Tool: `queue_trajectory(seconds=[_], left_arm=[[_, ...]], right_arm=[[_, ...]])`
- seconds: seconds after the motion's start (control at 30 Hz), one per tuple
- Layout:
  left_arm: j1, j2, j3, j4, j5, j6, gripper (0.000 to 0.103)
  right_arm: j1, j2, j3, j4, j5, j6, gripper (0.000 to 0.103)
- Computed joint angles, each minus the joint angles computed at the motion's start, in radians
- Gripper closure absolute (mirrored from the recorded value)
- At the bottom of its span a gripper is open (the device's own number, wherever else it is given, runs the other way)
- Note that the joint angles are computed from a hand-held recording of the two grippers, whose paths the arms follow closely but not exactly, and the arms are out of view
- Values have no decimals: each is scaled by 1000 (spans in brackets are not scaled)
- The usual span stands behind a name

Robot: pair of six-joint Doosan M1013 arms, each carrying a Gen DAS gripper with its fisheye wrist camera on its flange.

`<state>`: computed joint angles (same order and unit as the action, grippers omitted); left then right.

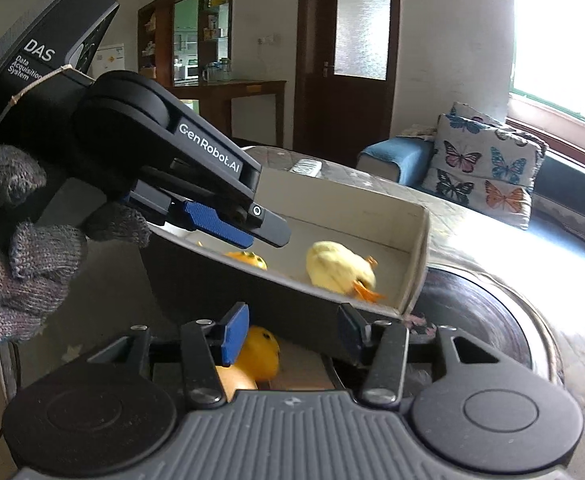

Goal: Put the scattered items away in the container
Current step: 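Open the right gripper to release the duck into the box, then move the right gripper to the white figurine and close on it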

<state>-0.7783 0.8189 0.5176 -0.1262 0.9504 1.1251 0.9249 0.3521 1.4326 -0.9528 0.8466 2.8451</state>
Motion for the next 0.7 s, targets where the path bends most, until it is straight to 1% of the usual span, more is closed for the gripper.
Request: queue_trajectory(seconds=[0.23, 0.3, 0.53, 0.63, 0.7], left_arm=[[-21, -23, 47, -24, -5, 32, 73], [-27, -27, 56, -29, -3, 43, 73], [-47, -34, 82, -51, 10, 80, 73], [-53, -30, 80, -58, 27, 87, 72], [-57, -28, 79, -62, 36, 93, 72]], right_arm=[[31, -31, 50, -35, 46, 98, 49], [42, -40, 65, -42, 61, 130, 43], [77, -61, 103, -51, 122, 197, 43], [88, -64, 110, -52, 145, 219, 36], [95, -65, 116, -47, 155, 234, 36]])
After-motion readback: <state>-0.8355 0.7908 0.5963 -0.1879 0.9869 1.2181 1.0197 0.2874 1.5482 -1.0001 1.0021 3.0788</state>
